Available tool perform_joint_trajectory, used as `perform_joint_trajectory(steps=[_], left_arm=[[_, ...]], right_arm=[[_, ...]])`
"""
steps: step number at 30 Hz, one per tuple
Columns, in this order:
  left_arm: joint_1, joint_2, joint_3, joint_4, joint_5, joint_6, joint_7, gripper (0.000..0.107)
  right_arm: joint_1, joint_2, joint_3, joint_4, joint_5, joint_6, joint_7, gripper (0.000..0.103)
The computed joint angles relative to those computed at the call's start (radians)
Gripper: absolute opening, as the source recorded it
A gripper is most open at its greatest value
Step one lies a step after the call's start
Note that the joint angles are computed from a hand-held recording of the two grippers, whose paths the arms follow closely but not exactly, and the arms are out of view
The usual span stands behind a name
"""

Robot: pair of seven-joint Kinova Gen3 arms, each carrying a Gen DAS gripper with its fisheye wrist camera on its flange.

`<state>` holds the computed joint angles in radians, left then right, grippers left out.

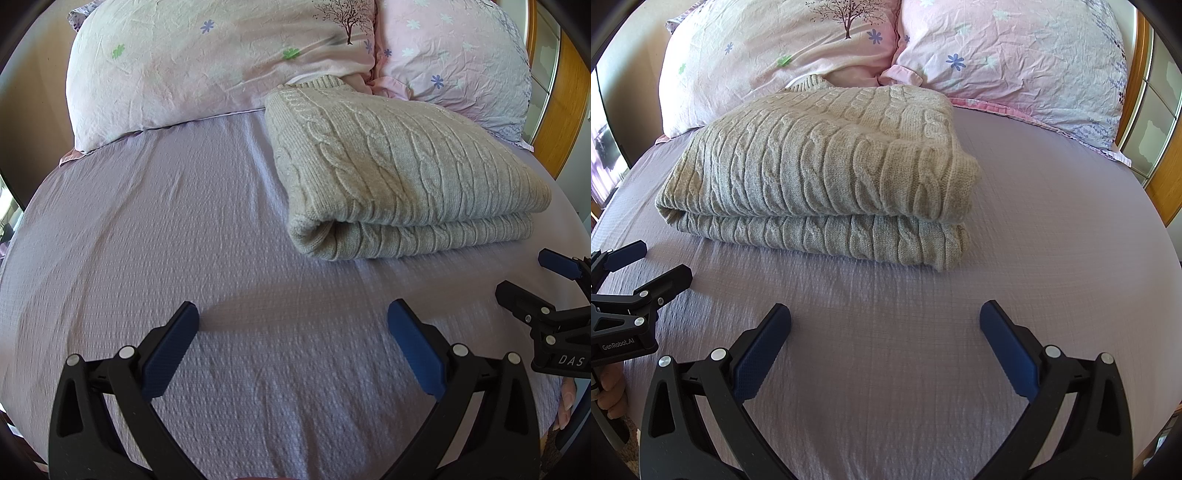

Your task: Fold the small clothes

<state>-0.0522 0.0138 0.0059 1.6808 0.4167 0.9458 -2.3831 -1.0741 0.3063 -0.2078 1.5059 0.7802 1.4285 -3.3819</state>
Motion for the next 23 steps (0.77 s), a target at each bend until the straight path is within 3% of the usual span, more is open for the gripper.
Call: perform_joint_trajectory(steps=[23], left_arm=[[0.001,0.0,-0.001,-0.001,-0.002,0.004,-0.001,0.101]], right_arm=[[0.0,0.001,0.0,0.0,0.0,0.0,0.0,0.102]])
